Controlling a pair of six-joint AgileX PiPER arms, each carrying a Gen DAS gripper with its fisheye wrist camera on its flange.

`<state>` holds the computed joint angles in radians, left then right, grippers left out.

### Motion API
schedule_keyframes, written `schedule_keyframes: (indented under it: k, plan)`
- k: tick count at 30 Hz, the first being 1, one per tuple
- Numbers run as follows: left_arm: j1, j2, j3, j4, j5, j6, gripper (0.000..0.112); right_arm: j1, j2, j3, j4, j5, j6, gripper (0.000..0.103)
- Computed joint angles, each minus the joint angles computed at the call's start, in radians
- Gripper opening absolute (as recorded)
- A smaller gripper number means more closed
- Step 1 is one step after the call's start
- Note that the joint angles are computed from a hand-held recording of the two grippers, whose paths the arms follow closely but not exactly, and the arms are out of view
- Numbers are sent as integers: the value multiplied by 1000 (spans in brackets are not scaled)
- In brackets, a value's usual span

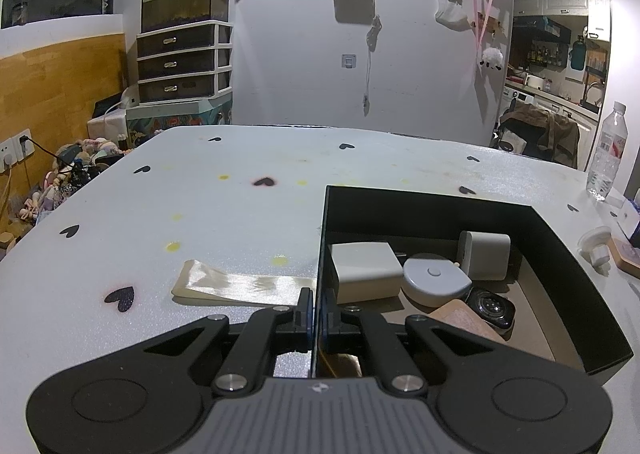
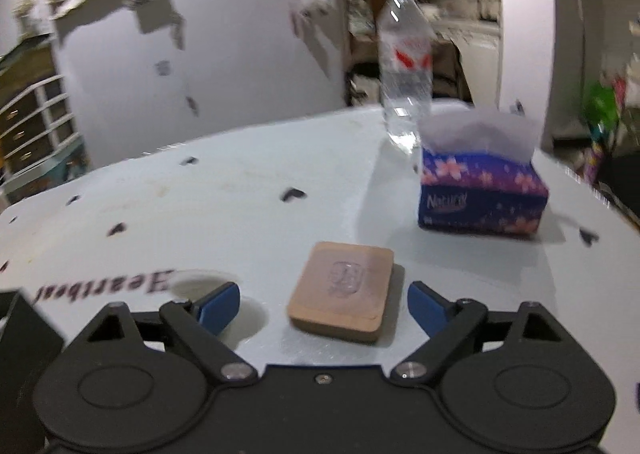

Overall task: Organize rigid objects
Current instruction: 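Move the right gripper to the second tan square pad and grasp it, then carry the second tan pad into the box and release it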

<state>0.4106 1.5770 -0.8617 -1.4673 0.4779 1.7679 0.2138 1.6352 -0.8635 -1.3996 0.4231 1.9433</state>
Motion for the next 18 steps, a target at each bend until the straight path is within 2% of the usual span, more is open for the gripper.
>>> schedule_keyframes:
  k: [2,5,9,12,13,18]
  plan:
    - [7,2,-3,6,4,-1,2,-28,46,-47,74,-22,-57,91]
    - [13,4,-6,7,8,2,2,-43,102,-106,147,-12,-126,91]
    - [14,5,-7,7,11,1,2,-44,150,-148,167,11,-154,89]
    - [16,8,-11,7,14,1,2,-22,175,-168,136,72,-158,79]
    - [10,6,-8,2,8,2,2,-17,176,-165,116,79,-149,71]
    - [8,7,-10,2,6,2,2,-17,141,-142,162,56,-194,69]
